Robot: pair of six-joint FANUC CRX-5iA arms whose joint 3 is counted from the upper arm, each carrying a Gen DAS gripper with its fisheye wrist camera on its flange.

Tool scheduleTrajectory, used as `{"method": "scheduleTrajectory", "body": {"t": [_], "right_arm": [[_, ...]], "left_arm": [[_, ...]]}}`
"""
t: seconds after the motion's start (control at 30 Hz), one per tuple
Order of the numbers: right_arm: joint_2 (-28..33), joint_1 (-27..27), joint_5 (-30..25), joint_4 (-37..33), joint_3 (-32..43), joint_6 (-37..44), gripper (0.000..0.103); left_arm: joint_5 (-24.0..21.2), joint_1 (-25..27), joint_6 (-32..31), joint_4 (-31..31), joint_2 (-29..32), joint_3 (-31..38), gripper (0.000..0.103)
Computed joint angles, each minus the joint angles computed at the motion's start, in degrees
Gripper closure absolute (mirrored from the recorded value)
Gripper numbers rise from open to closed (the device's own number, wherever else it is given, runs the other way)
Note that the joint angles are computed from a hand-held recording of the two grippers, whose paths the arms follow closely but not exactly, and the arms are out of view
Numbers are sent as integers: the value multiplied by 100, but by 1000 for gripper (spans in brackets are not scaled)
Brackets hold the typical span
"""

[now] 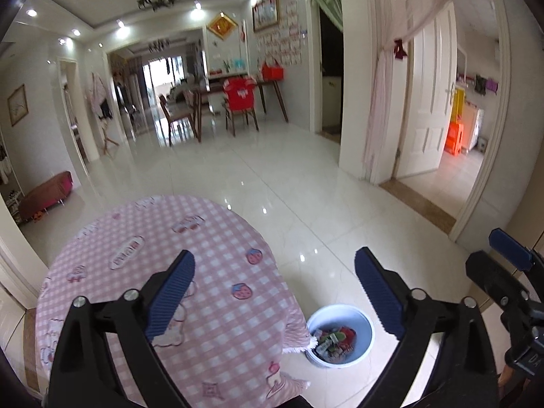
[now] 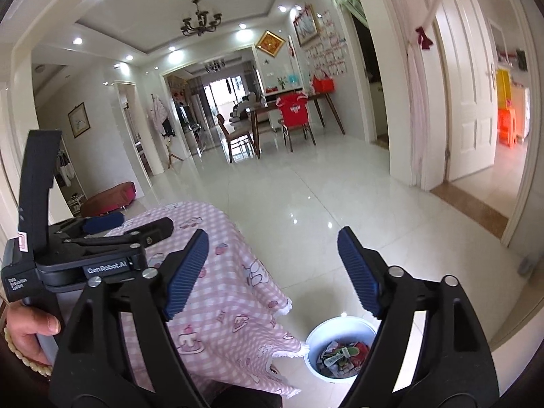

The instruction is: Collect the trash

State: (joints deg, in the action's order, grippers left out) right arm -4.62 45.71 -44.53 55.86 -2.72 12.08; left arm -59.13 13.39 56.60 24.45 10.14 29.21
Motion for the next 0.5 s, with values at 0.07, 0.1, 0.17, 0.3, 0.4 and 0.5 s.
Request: {"method": "scheduleTrajectory", "body": {"t": [0.07,0.1,0.17,0.3,0.4,0.5], "right_arm": [[-72,141,-129,193,-36,-78,23],[-107,209,-194,288,-53,-140,23],[-197,360,-347,528,-125,-299,20],[-354,617,-579,894,-252,-510,18],[-459,786,-718,1089,-352,-648,17],[-545,930,-794,1178,-432,-724,16]], "left_arm": [[200,105,-155,164,-309,-339,9],[311,164,-227,246,-474,-515,8],[434,241,-270,287,-699,-717,7],[632,419,-462,525,-1119,-1133,7],[700,561,-624,703,-1354,-1381,7],[778,679,-764,871,-1588,-1630,7]]}}
